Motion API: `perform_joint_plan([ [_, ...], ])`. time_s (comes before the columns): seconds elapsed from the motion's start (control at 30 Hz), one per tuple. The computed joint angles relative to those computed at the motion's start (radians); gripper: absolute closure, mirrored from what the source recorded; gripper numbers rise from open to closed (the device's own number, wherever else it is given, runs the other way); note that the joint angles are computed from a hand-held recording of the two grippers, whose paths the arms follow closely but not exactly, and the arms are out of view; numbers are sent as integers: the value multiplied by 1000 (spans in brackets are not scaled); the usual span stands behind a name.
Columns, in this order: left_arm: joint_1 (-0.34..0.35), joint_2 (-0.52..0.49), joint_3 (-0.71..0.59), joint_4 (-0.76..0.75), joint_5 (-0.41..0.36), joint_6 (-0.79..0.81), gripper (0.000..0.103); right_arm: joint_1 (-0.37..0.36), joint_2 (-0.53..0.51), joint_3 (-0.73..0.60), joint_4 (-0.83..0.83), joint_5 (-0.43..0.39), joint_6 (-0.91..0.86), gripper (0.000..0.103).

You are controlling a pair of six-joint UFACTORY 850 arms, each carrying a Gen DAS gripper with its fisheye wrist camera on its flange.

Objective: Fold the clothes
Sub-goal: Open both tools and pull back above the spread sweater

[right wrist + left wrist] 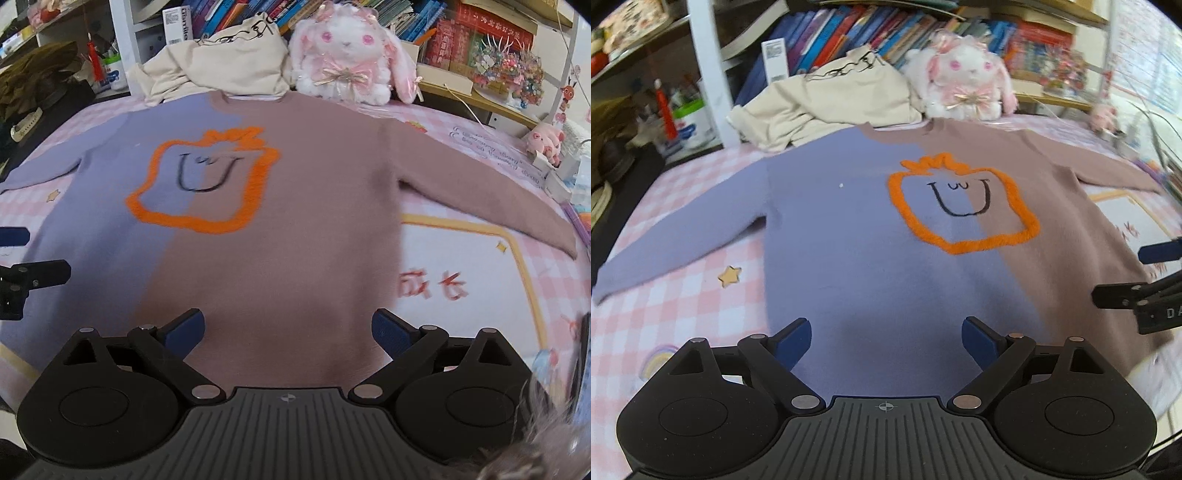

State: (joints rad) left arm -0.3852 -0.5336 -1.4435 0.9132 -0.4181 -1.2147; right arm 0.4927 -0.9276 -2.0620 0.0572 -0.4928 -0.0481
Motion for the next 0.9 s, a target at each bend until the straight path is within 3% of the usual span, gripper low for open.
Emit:
perform_joint_plan([
  [0.2, 59, 67, 104, 10, 112, 57, 10, 78, 20, 29, -202, -8, 235, 5],
  [0.43, 116, 119, 184, 15, 181, 36, 10, 125, 1, -17, -313, -45, 346, 4],
  [0.7, 174, 151, 237, 218, 181, -241, 10, 153, -90, -171, -323, -73, 336, 3],
  [0.9, 209, 149, 250, 410, 126, -523, 10, 153, -182, -329, -296, -78, 359, 0],
])
